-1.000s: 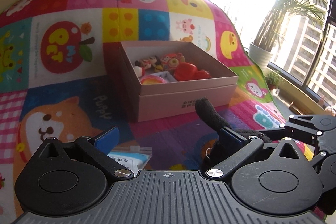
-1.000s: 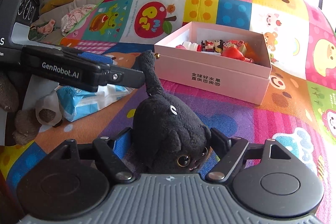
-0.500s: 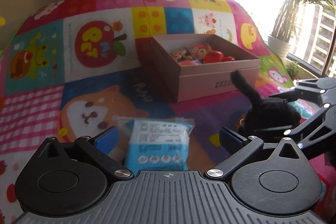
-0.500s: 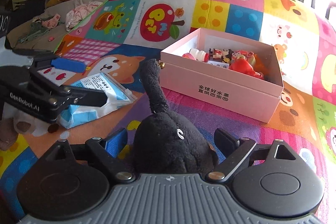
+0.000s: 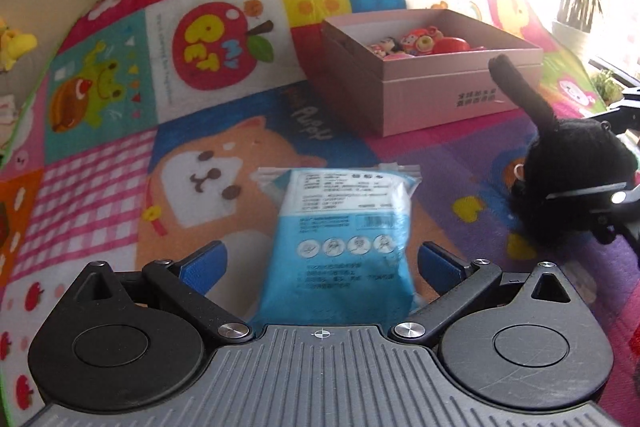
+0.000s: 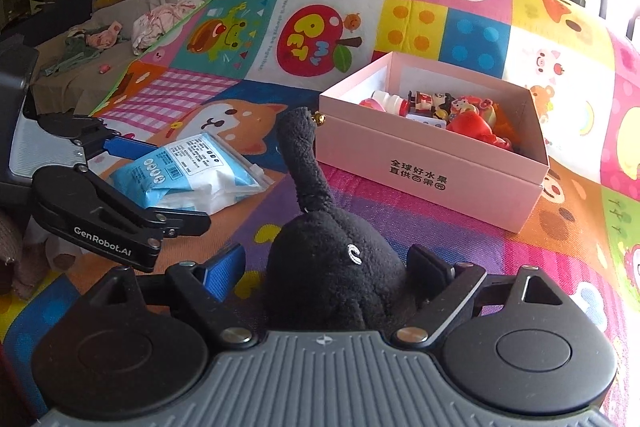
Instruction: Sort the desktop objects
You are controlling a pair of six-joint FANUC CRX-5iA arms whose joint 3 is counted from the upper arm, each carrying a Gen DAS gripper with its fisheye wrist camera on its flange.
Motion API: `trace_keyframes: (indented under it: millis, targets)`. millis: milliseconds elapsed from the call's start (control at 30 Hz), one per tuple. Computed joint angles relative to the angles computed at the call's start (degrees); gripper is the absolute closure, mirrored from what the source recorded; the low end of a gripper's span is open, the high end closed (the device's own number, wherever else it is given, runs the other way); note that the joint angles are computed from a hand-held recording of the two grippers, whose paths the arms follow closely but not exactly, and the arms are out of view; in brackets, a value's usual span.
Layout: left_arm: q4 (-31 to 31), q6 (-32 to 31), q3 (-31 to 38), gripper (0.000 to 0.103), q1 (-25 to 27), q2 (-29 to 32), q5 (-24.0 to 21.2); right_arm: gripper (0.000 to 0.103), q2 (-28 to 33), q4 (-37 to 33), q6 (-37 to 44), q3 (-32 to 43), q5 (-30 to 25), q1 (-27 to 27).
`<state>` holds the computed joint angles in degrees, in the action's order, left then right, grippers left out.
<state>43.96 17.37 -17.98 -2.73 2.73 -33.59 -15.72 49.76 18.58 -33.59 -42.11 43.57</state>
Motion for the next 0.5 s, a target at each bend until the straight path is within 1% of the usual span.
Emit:
trace_keyframes:
  millis: [67,133,200,233,333,367,400,433,500]
  targets:
    - [-1.3,0.4,0.0,0.000,0.8,-0.2,1.1,0.014,-0.1,0.0,-0.5,-0.1,-0.6,0.0]
    - [-3.1,1.5,-0.1,0.000,1.5,-0.4,3.7,0.014,-0.2,0.1,-1.0,-0.2,-0.8,-0.1]
    - [-5.7,4.2,0.1,0.000,2.2,-0.5,6.2,0.014,-0.2,0.0,-1.4,-0.4,-0.9,-0.1]
    - [-5.0,4.2,0.3,0.000,2.8,-0.4,5.5,0.014,-0.2,-0.1,-1.5,-0.4,-1.0,-0.2]
    - [0.5,2.3,2.3,0.000,5.4,1.1,-3.7,0.014,-0.1,-0.3,-1.8,-0.4,-0.8,-0.2]
    - [1.6,2.2,2.6,0.000,5.5,1.5,-5.3,0.014,0.0,-0.4,-1.9,-0.3,-0.8,-0.2]
    - [1.8,2.3,2.7,0.000,5.3,1.6,-5.5,0.014,0.1,-0.4,-1.9,-0.3,-0.7,-0.2]
    - [1.4,2.7,2.8,0.000,4.7,1.8,-4.8,0.014,0.2,-0.4,-2.0,-0.2,-0.7,-0.3]
    - [0.8,2.5,2.6,0.000,3.4,1.9,-2.1,0.014,0.3,-0.2,-2.1,-0.2,-0.6,-0.2]
